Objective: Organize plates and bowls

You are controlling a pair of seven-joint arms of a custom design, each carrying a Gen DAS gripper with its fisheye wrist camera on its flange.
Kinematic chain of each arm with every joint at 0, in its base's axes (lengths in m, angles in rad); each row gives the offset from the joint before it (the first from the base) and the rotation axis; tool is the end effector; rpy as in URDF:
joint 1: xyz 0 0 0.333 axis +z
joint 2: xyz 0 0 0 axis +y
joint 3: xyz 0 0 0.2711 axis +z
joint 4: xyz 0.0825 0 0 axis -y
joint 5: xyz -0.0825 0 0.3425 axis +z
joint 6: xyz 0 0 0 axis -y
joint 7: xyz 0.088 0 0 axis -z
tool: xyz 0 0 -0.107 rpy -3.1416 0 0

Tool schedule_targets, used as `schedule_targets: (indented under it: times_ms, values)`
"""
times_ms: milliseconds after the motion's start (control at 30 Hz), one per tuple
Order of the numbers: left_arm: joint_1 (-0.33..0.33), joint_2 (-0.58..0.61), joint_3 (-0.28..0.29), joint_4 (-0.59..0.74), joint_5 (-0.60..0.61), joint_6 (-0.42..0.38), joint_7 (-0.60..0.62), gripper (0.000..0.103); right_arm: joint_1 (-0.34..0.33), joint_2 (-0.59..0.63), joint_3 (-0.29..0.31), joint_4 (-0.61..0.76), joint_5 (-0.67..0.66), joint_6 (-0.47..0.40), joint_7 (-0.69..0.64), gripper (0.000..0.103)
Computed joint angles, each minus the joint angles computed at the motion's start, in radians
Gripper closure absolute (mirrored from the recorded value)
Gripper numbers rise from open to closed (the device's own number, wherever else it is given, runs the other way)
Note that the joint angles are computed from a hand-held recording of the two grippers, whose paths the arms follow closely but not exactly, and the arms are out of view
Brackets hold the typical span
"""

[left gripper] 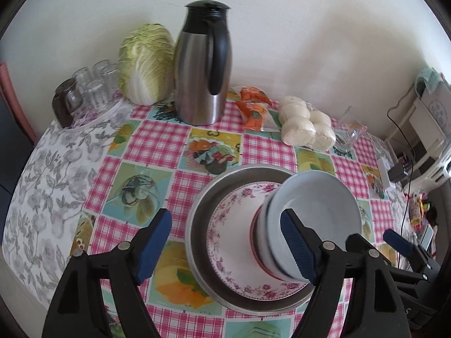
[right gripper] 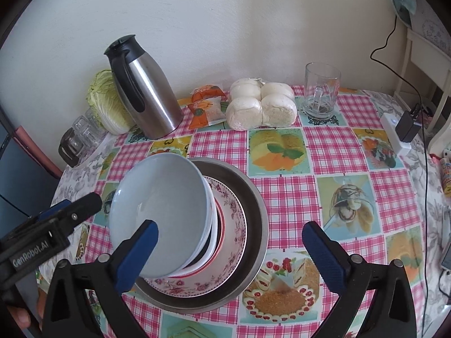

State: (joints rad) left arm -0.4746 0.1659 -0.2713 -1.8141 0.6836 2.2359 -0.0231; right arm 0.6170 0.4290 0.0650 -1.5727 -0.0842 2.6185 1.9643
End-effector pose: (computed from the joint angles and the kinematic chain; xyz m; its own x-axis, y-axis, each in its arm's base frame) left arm 0.4492 -0.3792 0.4536 0.4290 -0.8889 0.1610 -0.7139 -0.4428 -0.5425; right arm 0.5209 0.4166 0.4412 0.3724 -0.9112 -0.1759 -0.8033 -0.2216 -0.5528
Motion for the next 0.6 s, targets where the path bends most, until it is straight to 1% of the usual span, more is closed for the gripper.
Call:
schedule_targets:
  times_ms: [33, 67, 167, 267, 333, 433, 600]
  values:
    - [-0.003, -0.014, 0.001, -0.017, 0.009, -0.005, -0.027, 0.01, 0.005, -0.011, -0.004, -0.017, -0.005, 0.01, 0.01, 0.0]
    - [-0.006, -0.029, 0.001, -0.034, 0.024, -0.011, -0.056, 0.007, 0.008, -0.019, -0.006, -0.03, -0.01, 0.017, 0.019, 0.0]
    - [-0.007, -0.064, -0.009, -0.077, 0.057, -0.013, -0.109, 0.006, 0.008, -0.043, -0.002, -0.063, -0.019, 0.035, 0.017, 0.0]
    - [-0.002, -0.084, -0.021, -0.106, 0.063, 0.001, -0.129, 0.002, 0.026, -0.08, -0.02, -0.113, -0.068, 0.066, 0.063, 0.0]
    - [-0.005, -0.086, -0.03, -0.108, 0.073, -0.018, -0.146, 0.002, 0.03, -0.102, -0.023, -0.146, -0.095, 0.085, 0.088, 0.0]
    - [-0.014, -0.083, -0.041, -0.104, 0.071, -0.047, -0.154, 0.002, 0.02, -0.134, -0.009, -0.196, -0.107, 0.111, 0.089, 0.0]
    - [-0.021, -0.1, -0.052, -0.14, 0.049, -0.016, -0.182, 0.002, 0.02, -0.181, -0.004, -0.281, -0.157, 0.139, 0.112, 0.0]
